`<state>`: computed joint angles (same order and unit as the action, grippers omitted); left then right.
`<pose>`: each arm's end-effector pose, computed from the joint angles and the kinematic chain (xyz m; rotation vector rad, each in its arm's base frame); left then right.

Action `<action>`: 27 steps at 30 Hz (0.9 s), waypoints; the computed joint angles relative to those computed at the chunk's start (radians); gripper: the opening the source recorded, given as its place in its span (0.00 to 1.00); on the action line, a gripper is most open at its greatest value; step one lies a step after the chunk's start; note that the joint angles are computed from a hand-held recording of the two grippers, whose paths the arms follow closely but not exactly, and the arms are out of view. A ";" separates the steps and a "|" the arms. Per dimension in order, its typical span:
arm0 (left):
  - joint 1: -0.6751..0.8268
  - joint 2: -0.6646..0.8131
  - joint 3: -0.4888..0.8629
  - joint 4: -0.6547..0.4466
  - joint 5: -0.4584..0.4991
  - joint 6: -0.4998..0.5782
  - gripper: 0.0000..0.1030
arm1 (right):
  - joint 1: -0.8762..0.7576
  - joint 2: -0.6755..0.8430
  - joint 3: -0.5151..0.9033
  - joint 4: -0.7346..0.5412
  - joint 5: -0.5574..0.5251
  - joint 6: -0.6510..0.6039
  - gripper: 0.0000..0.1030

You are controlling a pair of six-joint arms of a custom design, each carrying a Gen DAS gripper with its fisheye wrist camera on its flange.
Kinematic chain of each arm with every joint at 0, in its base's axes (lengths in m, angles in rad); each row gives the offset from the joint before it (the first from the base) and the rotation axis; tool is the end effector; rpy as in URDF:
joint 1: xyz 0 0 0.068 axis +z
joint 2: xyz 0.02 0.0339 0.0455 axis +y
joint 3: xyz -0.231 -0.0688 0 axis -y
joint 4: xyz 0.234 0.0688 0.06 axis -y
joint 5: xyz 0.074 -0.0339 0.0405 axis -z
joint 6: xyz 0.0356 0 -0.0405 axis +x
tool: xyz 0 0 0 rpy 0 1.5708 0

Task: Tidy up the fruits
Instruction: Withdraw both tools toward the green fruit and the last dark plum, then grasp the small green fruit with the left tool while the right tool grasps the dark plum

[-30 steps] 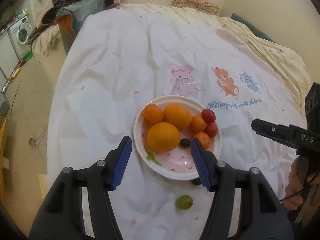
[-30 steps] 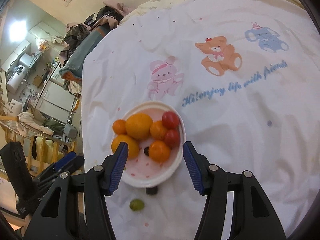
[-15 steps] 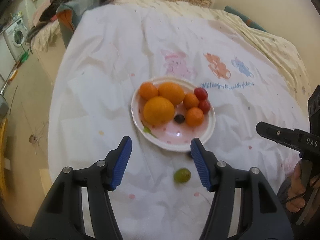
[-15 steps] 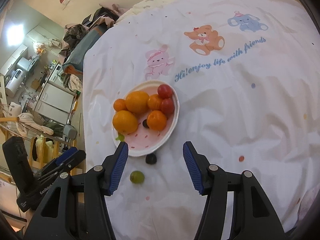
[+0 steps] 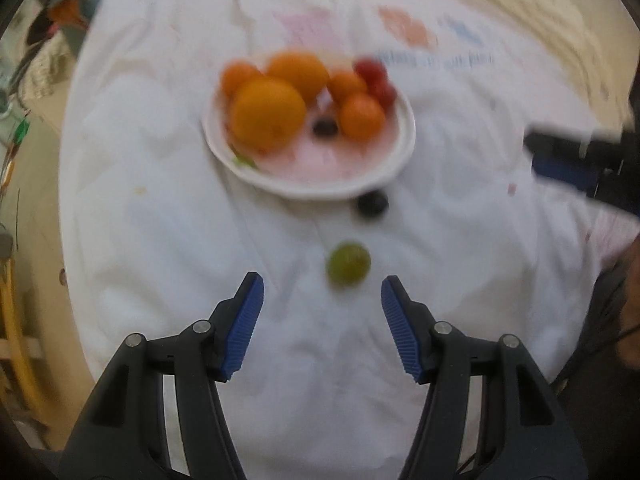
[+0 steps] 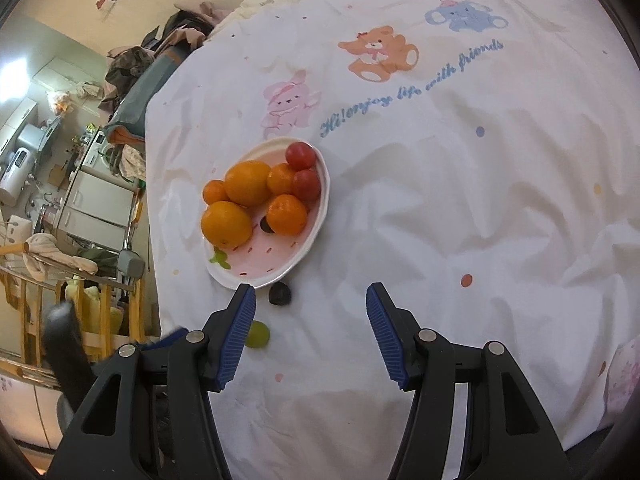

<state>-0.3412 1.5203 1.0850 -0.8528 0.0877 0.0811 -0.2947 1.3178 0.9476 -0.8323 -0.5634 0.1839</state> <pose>0.2594 -0.0954 0.1948 0.6185 2.7999 -0.1777 0.2347 -0.0514 0.2113 0.4899 2.6113 0.7392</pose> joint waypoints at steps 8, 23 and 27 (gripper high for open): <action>-0.085 0.060 -0.022 0.071 -0.018 -0.004 0.56 | 0.037 0.052 0.018 0.022 0.012 0.012 0.59; -0.123 0.161 -0.005 0.162 -0.089 -0.003 0.31 | 0.032 0.120 0.054 0.026 0.002 0.014 0.59; -0.116 0.156 -0.009 0.156 -0.071 -0.005 0.24 | 0.036 0.134 0.062 0.026 -0.015 0.025 0.59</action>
<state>-0.4574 1.6759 1.0763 -0.6963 0.0164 0.0759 -0.2591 1.4517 1.0092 -0.8061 -0.5788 0.2085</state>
